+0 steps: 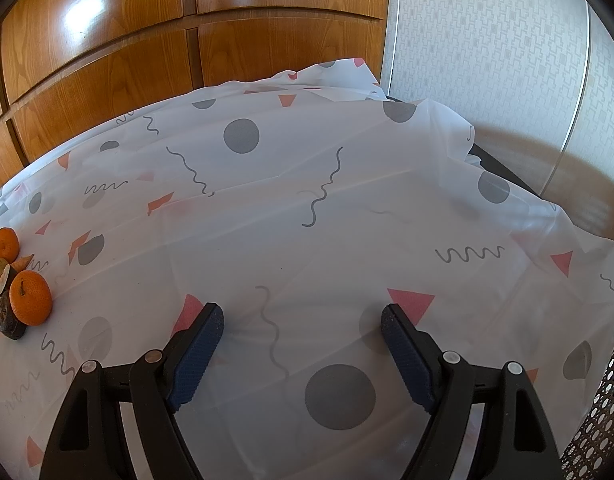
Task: Organize fruits
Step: 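Carry the dark round cake into the tray beside the cylinder and release, then reach the right tool to the large orange and grasp it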
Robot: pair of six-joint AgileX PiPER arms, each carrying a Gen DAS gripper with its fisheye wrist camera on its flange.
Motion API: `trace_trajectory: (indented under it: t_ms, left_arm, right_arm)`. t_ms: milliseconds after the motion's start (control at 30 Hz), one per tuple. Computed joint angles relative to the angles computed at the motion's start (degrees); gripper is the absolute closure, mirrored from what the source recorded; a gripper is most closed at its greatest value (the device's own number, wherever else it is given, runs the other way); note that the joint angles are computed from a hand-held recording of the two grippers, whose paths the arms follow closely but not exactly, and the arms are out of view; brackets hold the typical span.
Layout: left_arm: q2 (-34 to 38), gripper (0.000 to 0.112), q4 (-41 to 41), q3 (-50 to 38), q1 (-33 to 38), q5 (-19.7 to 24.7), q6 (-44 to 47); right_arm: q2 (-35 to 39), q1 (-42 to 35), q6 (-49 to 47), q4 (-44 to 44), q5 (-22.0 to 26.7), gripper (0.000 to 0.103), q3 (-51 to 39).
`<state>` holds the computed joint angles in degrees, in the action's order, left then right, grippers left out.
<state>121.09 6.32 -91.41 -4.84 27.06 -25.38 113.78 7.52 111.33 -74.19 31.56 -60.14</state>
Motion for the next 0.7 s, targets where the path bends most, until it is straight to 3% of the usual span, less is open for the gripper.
trace_trajectory:
  t_ms: [133,400,567,700]
  left_arm:
    - [-4.6,0.052,3.7,7.5,0.6,-3.8,-6.5]
    - [-8.5,0.051,5.4,15.0,2.2,-5.6,-11.4]
    - [-9.6,0.046,8.3,17.3,3.0,-6.2,-16.3]
    - [-9.8,0.046,7.1,17.8,3.5,-6.4,-15.4]
  right_arm:
    - [0.0,0.0,0.0,0.0,0.0,0.021,0.0]
    - [-0.2,-0.4,-7.9,7.0,0.3,0.021,-1.9]
    - [-2.7,0.5,-11.3,8.7,-3.9,0.023,-2.1]
    - [-4.3,2.0,-14.3,9.2,-11.5,0.025,-3.5]
